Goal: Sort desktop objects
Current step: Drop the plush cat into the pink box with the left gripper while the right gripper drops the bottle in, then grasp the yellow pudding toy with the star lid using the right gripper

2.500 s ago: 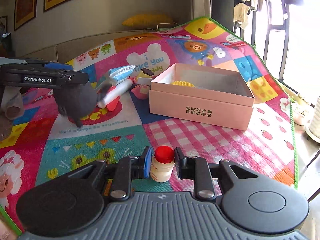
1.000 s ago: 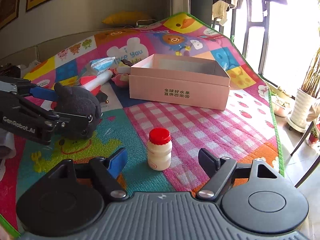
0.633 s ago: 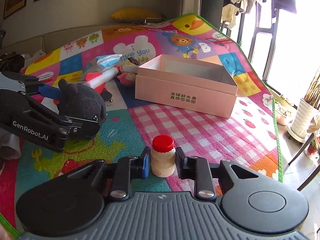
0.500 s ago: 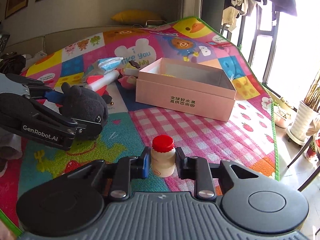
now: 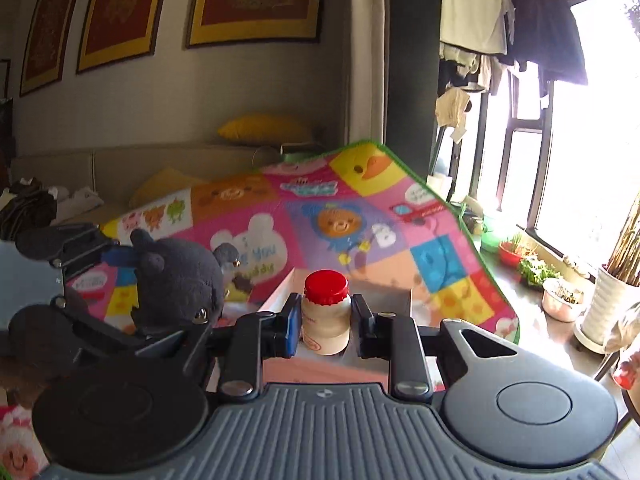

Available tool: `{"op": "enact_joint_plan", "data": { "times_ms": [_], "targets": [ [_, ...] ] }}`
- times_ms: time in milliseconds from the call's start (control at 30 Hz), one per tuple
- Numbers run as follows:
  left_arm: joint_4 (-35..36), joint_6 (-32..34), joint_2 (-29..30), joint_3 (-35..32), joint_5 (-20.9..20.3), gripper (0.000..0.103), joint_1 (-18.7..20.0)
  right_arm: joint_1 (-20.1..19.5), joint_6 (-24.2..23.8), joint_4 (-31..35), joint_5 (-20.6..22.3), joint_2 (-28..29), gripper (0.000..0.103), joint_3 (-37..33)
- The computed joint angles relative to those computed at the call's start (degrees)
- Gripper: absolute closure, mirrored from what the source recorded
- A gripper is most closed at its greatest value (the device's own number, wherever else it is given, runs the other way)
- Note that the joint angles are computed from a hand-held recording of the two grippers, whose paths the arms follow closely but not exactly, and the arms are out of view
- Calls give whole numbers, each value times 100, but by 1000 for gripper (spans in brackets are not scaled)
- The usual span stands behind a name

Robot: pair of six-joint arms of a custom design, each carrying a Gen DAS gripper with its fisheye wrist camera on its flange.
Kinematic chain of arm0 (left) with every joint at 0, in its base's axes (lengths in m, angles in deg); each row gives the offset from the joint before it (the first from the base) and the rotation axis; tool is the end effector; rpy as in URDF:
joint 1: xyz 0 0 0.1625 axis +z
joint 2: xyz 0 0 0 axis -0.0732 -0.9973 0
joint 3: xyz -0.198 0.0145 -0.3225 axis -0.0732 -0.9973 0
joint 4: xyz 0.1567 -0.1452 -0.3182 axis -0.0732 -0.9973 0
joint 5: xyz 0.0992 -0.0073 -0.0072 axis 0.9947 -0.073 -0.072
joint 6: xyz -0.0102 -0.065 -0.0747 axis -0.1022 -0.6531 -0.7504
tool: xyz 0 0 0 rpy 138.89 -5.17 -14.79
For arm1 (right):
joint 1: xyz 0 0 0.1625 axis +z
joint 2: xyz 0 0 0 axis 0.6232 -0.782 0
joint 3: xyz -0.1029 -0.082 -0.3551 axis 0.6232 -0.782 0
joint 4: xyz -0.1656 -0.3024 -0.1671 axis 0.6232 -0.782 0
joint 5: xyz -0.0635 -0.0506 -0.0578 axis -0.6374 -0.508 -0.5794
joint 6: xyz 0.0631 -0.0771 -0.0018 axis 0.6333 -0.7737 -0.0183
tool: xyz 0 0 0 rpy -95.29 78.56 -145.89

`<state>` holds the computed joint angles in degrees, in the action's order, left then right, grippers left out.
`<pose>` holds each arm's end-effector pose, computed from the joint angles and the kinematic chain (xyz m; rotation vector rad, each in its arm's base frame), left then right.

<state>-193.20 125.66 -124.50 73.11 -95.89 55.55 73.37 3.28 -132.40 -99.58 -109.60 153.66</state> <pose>-0.0939 -0.4395 0.2462 1.0035 1.7984 -1.2779 0.3082 -0.4590 0.0849 1.2705 -2.1993 1.1956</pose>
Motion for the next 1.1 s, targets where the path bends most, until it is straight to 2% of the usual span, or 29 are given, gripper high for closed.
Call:
{"op": "enact_joint_plan", "data": {
  "times_ms": [100, 167, 233, 367, 467, 600, 667, 733, 833, 933, 1067, 1100],
  "targets": [
    [117, 552, 506, -893, -366, 7, 343, 133, 102, 402, -197, 457, 77, -1189],
    [269, 493, 590, -1179, -279, 8, 489, 168, 244, 743, -349, 774, 67, -1934],
    [180, 272, 386, -1005, -264, 6, 628, 154, 286, 819, -421, 1000, 64, -2338],
    [-24, -16, -128, -228, 31, 3, 934, 3, -1, 596, -246, 1200, 44, -2297],
    [368, -590, -535, 175, 250, 3, 1232, 4, -196, 701, -432, 1500, 44, -2456],
    [415, -1046, -657, 247, 590, 2, 1617, 165, -526, 1109, -422, 1973, 44, -2756],
    [660, -1404, -812, 224, 544, 2, 1817, 293, -823, 1251, -380, 2259, 44, -2944],
    [776, -1613, -946, 238, 539, 2, 1921, 446, -1329, 1278, -508, 2645, 44, -3218],
    [749, -1702, -1133, 342, 491, 1, 1974, 646, -2131, 1432, -920, 3230, 46, -3720],
    [779, -1820, -1292, 436, 393, 1, 2013, 763, -2628, 1698, -1434, 3730, 56, -4268],
    [806, -1955, -1392, 541, 319, 0, 2036, 825, -3299, 1670, -2167, 4542, 63, -5335],
    [820, -1999, -1410, 563, 307, 0, 2045, 816, -3422, 1647, -2196, 4650, 63, -5485]
  ]
}}
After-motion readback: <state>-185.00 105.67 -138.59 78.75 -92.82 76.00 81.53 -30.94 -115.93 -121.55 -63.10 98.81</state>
